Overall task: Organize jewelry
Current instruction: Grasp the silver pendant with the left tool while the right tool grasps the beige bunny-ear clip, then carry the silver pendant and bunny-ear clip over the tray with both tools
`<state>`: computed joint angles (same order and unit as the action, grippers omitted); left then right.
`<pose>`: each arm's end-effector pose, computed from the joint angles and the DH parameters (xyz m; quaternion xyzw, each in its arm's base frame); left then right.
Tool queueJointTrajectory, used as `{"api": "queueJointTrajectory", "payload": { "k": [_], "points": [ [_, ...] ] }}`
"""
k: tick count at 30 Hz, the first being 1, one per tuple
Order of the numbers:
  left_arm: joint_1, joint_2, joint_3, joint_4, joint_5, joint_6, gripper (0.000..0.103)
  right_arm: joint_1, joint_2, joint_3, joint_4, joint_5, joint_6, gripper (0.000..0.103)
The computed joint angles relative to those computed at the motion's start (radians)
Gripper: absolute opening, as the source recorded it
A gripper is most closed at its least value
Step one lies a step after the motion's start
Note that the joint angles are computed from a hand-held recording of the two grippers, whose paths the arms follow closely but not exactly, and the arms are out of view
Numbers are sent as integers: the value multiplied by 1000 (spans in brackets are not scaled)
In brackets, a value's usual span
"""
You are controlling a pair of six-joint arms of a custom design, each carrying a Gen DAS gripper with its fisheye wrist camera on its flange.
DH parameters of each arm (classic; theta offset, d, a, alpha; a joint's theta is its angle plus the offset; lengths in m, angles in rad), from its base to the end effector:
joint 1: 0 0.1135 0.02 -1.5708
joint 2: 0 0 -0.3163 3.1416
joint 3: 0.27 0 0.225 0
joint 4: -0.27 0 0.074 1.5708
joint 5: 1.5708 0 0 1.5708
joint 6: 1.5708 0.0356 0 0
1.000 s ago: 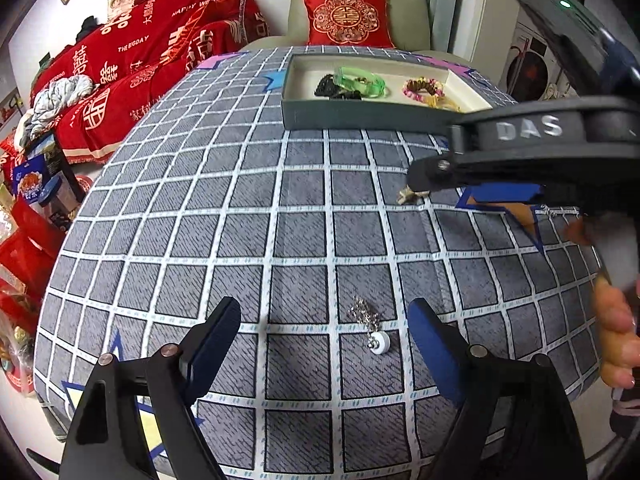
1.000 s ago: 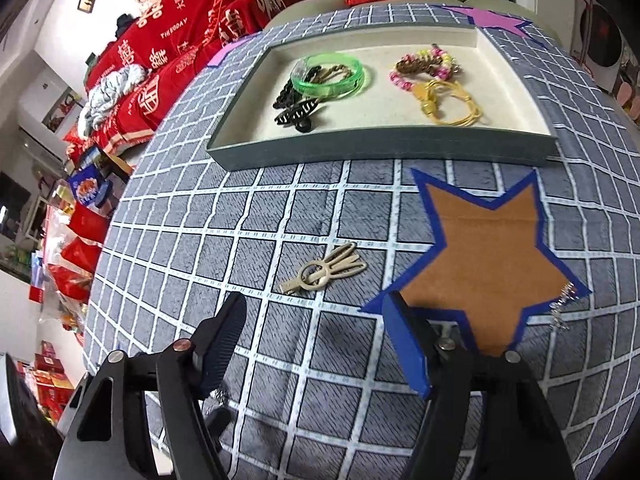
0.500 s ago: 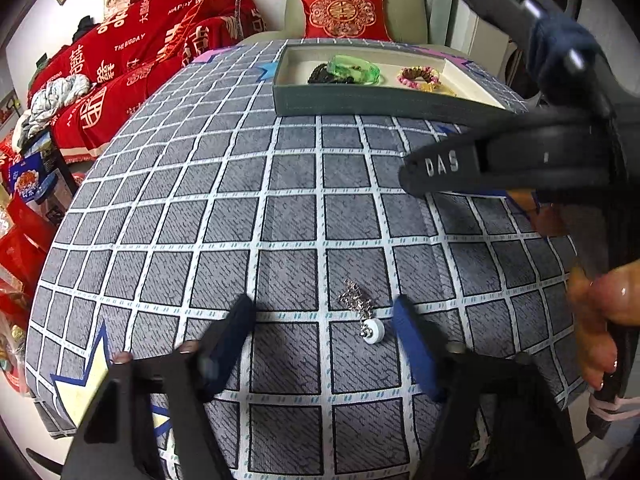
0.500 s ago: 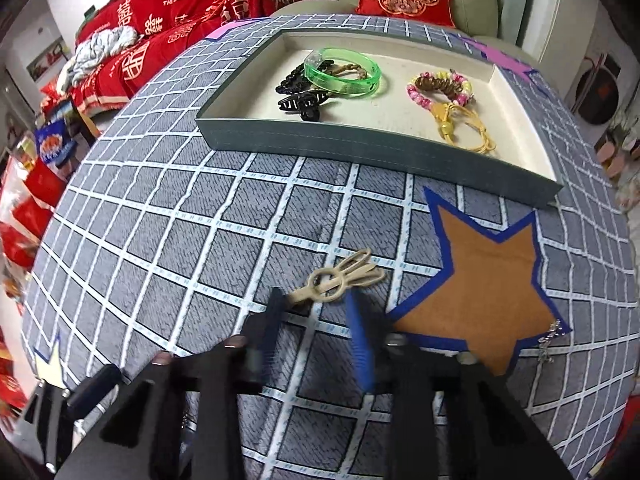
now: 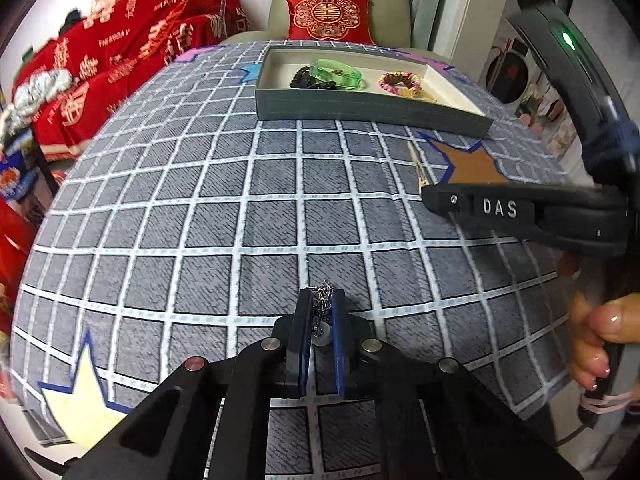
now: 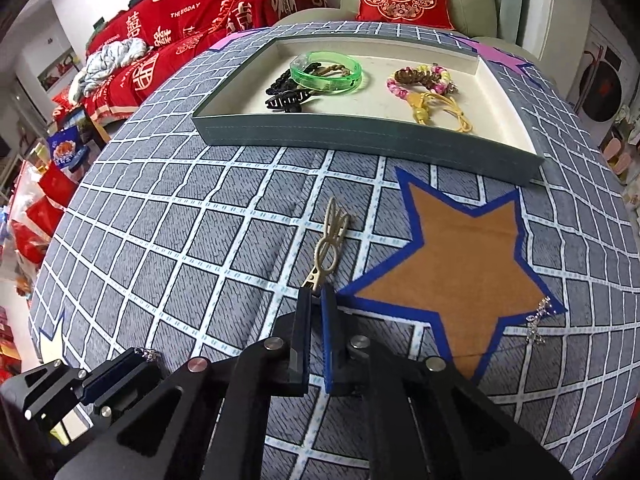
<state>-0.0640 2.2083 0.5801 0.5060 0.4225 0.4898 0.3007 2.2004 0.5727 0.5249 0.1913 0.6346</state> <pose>0.3004 -0.0339 0.0518 0.3055 0.9042 -0.1539 0.2558 0.2914 0.0833 0.0520 0.1827 0.9512 0.0211 0.2479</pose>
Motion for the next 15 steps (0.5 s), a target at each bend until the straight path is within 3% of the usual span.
{"api": "queueJointTrajectory", "payload": {
  "k": [15],
  "points": [
    [33, -8, 42, -90, 49, 4, 17, -7, -61, -180, 193, -33, 30, 5]
  ]
}}
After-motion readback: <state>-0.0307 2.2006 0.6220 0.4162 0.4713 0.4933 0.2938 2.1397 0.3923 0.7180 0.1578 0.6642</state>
